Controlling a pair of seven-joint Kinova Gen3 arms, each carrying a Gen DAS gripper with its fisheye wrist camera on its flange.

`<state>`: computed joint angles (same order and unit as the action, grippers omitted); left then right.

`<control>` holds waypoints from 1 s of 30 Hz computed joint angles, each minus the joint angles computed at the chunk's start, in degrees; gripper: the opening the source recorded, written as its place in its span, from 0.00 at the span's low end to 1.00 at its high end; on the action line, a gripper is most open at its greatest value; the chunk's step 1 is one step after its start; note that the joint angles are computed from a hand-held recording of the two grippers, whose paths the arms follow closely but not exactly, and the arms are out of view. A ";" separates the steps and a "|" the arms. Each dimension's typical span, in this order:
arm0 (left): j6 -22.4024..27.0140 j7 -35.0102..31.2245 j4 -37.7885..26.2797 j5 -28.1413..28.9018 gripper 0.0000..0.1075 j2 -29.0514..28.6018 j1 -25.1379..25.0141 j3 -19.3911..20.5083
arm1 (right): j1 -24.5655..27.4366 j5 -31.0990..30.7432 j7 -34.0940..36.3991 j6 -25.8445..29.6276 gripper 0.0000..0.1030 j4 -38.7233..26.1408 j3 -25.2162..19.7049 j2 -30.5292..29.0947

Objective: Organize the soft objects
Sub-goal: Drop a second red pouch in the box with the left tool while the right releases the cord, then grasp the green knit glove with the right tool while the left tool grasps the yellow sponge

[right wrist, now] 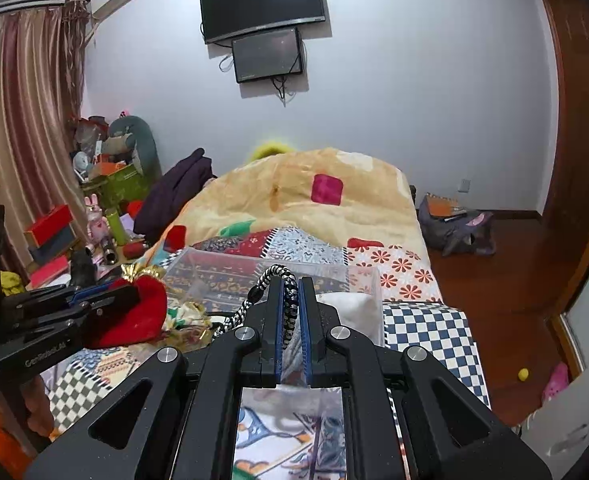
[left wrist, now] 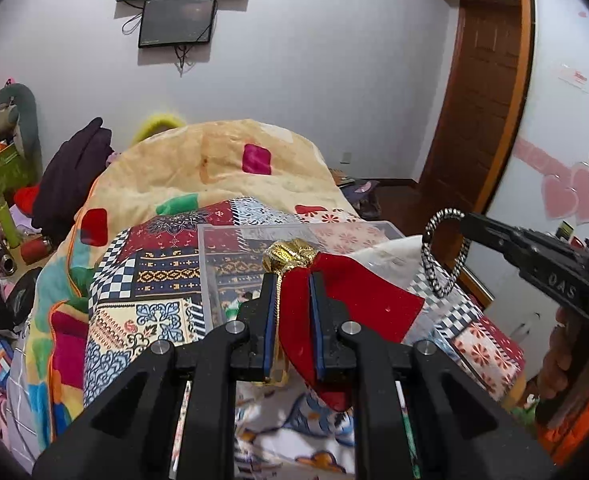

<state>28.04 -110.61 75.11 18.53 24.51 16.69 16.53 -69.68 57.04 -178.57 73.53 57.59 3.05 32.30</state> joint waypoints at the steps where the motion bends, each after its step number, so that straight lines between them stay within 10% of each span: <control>1: 0.31 0.98 -0.92 -0.59 0.13 0.69 0.81 -0.80 | 0.40 -0.47 0.03 -0.08 0.07 0.00 -0.12 0.15; 15: 6.57 15.77 -10.61 -16.10 0.14 8.07 12.93 -10.01 | 5.10 -10.20 4.61 2.50 0.07 -2.27 -0.62 2.75; 21: 7.62 13.82 -9.87 -15.72 0.39 7.14 10.51 -6.38 | 4.98 -13.08 7.86 5.49 0.09 -4.21 -0.47 3.15; 30: 0.88 9.03 -0.14 -11.77 0.68 -1.61 6.84 -3.31 | -0.45 -6.83 4.13 6.56 0.81 -2.48 0.67 0.38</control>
<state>28.92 -101.58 74.98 6.76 22.90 23.54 13.22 -70.13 50.21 -174.45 80.09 55.11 3.72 32.69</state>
